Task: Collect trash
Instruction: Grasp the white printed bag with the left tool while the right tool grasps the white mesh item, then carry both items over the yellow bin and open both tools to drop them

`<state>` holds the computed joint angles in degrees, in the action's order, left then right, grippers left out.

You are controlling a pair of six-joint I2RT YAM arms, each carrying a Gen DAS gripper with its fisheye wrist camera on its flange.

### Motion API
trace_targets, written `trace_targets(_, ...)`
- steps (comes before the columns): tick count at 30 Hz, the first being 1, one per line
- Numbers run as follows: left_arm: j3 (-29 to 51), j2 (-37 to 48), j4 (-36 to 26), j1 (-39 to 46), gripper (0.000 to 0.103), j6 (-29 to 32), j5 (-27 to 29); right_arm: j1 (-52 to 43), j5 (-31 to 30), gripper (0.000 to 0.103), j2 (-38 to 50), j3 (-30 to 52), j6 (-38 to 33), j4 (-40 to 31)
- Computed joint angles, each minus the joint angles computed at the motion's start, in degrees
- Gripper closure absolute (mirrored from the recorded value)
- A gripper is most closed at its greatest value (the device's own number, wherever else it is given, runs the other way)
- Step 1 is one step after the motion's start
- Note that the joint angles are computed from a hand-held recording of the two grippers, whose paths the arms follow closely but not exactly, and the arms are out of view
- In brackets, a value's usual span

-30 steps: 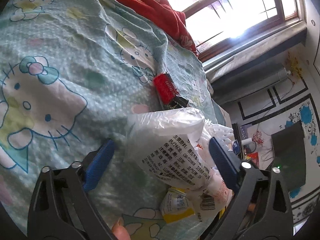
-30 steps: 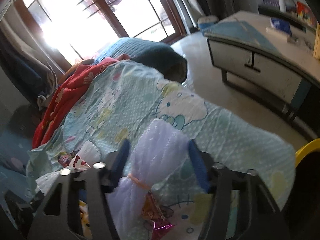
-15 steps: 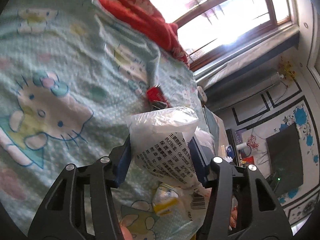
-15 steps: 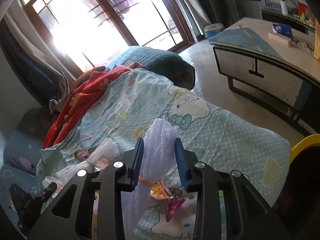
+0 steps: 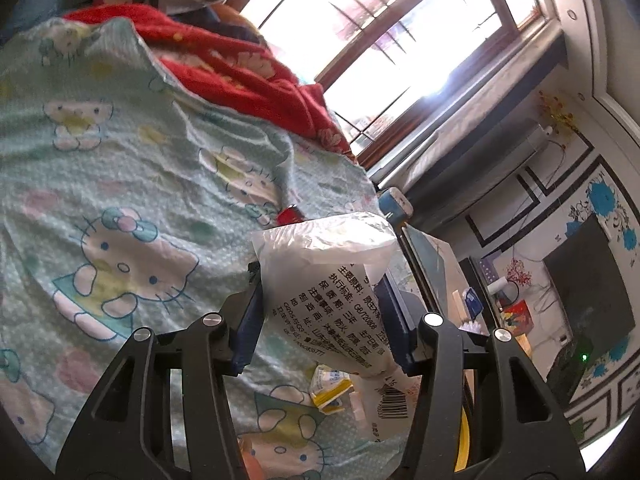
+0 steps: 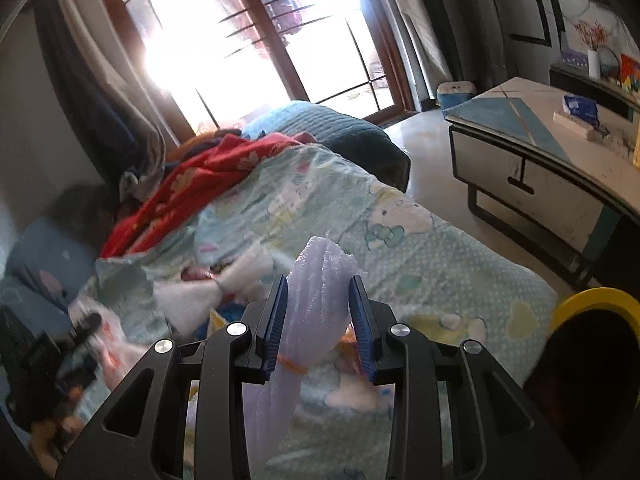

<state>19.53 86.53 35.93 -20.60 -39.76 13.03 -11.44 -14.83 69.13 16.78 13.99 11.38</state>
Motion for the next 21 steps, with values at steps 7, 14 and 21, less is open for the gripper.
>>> trace_targets(7, -0.2, -3.0, -0.8, -6.0, 0.059, 1.2, -4.3, -1.6, 1.2, 0.073, -8.6, -4.2, -3.4, -3.8)
trace_targets(14, 1.3, -3.3, -1.1, -13.7, 0.059, 2.3, -9.4, -11.5, -6.1, 0.073, -20.5, -6.6, -7.8, -11.1)
trace_targets(21, 3.6, -2.2, -1.7, -21.6, 0.059, 3.3, -14.4, -24.6, -15.4, 0.073, -28.5, -5.9, -13.7, -20.5)
